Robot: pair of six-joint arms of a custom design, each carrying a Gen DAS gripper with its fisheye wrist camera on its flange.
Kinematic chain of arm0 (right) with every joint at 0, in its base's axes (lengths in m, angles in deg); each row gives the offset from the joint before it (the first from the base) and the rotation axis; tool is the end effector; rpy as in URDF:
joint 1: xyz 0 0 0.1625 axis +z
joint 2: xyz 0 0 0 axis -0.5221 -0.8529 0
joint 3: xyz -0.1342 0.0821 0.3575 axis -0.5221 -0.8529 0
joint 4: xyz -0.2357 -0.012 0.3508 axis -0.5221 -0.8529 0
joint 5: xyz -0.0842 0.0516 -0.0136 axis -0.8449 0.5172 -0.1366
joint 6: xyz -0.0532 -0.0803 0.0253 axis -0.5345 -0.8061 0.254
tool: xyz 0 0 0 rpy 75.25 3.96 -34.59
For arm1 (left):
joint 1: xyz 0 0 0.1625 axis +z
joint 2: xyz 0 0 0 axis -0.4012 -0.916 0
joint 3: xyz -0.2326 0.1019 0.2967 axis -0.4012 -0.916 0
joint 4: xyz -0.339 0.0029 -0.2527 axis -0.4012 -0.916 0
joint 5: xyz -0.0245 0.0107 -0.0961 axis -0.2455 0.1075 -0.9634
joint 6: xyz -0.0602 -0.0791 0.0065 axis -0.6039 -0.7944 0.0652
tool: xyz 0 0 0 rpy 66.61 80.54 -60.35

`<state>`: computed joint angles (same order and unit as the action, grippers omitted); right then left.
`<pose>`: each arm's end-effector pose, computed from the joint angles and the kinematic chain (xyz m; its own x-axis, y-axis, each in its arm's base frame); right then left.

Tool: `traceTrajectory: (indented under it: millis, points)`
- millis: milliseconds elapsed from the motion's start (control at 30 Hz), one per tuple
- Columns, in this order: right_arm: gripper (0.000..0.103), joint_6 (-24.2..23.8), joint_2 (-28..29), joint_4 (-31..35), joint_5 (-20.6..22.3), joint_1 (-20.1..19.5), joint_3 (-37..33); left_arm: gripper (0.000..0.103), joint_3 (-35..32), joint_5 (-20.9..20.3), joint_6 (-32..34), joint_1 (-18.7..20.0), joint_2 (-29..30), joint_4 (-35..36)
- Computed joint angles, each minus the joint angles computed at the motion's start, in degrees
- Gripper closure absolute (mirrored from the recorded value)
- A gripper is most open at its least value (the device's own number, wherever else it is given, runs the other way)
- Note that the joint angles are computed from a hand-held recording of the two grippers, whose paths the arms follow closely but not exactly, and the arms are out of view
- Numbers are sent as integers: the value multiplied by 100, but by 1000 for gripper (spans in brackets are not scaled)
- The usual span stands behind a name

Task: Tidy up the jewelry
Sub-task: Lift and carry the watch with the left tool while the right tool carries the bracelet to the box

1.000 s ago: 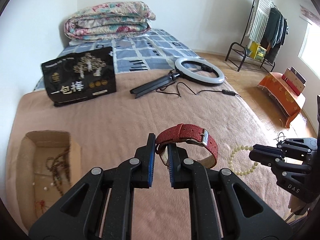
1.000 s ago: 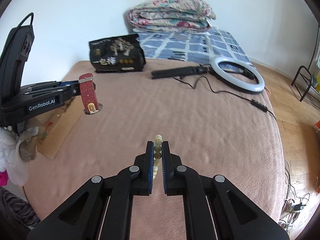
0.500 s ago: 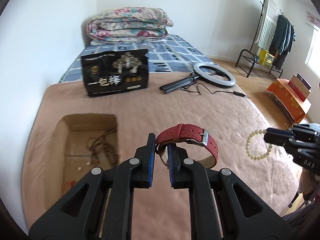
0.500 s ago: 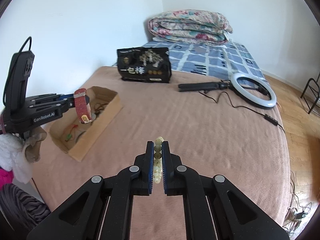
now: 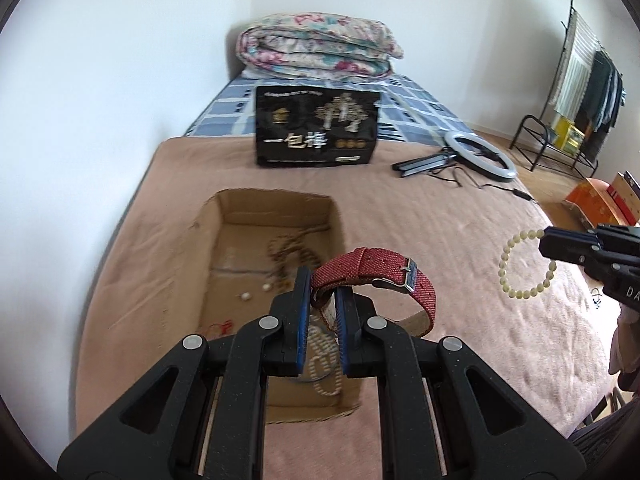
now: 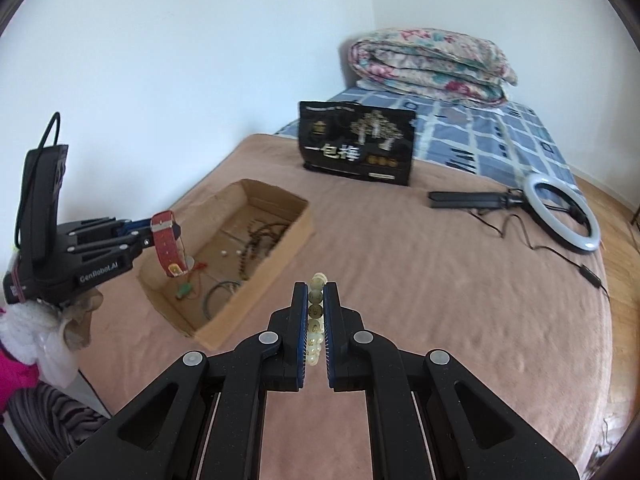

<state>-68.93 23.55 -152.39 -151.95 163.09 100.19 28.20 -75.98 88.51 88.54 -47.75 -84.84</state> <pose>0.4355 -0.3994 0.0426 -0.7692 -0.1471 0.6219 -0.5085 0.7302 -0.4563 -0.0318 -0.4928 0.3898 -0.6917 0.4472 -0.5671 0.6813 0.6646 -0.3068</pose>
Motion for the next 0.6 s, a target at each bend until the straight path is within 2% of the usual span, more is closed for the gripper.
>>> traceTrajectory:
  millis: [267, 600]
  points:
    - [97, -171, 553, 6, 288, -131, -581, 93, -91, 65, 202, 354, 30, -88]
    - [97, -420, 1137, 119, 596, -328, -1309, 93, -209, 219, 197, 613, 161, -118]
